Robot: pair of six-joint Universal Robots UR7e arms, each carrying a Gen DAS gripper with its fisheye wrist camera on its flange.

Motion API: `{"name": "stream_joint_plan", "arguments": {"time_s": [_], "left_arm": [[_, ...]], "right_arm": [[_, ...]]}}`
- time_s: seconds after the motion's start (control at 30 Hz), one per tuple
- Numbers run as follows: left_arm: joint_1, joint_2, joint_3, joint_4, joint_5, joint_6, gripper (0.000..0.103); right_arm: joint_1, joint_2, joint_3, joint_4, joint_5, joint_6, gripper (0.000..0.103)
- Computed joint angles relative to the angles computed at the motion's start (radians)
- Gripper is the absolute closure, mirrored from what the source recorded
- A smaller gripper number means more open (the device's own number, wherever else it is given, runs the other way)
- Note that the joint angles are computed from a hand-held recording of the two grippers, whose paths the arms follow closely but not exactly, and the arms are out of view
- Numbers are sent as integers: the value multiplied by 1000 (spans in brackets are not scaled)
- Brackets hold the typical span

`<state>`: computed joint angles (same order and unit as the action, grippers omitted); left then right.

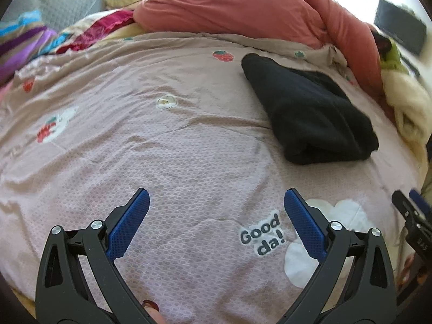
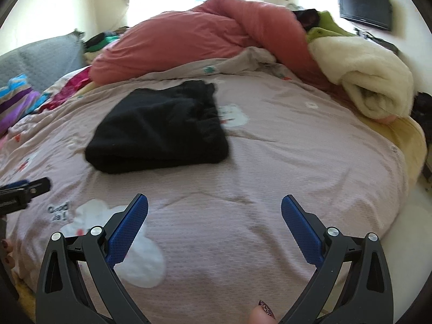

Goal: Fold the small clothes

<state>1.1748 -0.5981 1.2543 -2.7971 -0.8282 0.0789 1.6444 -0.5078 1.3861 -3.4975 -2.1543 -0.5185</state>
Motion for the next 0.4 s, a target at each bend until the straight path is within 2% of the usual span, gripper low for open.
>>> {"name": "stream_joint_plan", "arguments": {"time_s": [0.1, 0.17, 0.33, 0.4], "left_arm": [[17, -22, 1, -13, -49, -42, 9], [28, -31, -14, -21, -52, -77, 9], [70, -51, -121, 75, 30, -143, 9], [89, -53, -176, 101, 90, -152, 9]], "right_arm": [[-13, -14, 10, -60, -63, 31, 5], [-30, -35, 18, -88, -130, 76, 5], [-101, -129, 68, -115, -293, 228, 5], [-142, -153, 66, -173, -385, 227, 5]]}}
